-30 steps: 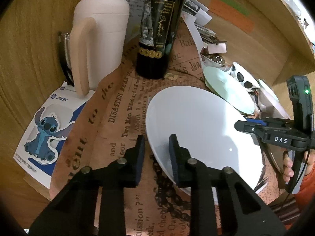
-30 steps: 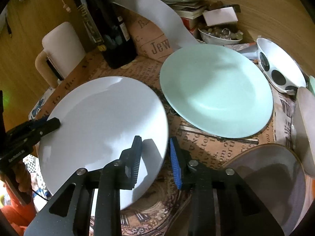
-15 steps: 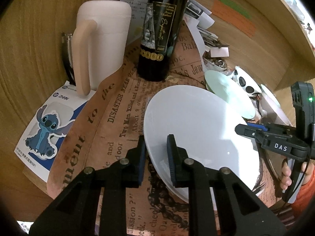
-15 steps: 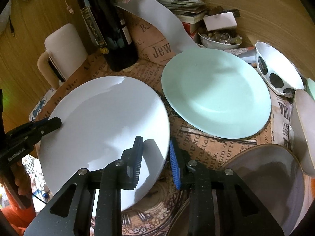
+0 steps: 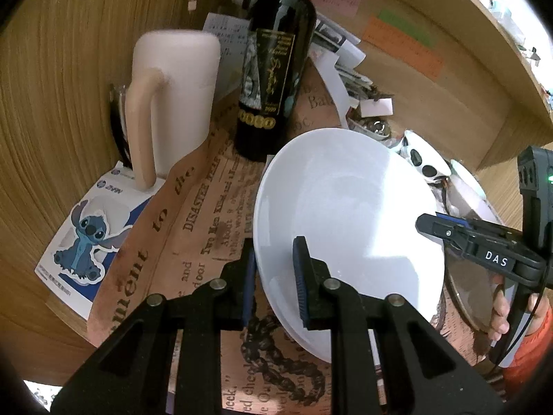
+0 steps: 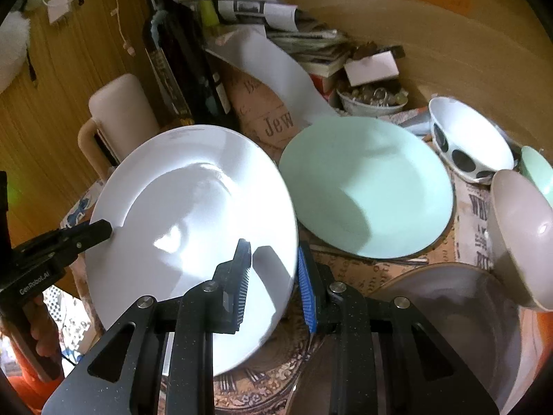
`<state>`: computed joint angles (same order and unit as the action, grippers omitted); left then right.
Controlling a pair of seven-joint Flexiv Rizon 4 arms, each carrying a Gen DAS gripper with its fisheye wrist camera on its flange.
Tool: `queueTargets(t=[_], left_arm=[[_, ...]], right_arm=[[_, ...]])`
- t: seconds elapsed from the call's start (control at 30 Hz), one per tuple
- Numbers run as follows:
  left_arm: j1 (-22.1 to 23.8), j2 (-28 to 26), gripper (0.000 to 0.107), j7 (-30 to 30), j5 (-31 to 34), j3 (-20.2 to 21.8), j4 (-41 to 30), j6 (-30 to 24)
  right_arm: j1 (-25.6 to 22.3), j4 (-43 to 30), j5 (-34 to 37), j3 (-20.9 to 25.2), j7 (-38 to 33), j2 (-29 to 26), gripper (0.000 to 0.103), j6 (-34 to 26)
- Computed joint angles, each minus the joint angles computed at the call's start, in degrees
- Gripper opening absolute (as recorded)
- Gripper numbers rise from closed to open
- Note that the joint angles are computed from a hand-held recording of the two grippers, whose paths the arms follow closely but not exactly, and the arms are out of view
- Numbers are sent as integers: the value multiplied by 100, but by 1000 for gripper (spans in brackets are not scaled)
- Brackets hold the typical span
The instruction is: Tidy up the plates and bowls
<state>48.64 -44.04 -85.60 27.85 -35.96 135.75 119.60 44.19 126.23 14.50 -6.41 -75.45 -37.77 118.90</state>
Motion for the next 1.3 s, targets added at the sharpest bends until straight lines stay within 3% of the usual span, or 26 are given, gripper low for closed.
queueTargets(t=[0.7,1.3], left_arm=[[-371,381,20,-464,449,-141,-14,294],[-1135,633,20,-553,417,-122,53,313]], right_arm=[[-40,627,1009,229,-498,504,24,1005],[-712,1368,1442,920,-269,456,24,2131]])
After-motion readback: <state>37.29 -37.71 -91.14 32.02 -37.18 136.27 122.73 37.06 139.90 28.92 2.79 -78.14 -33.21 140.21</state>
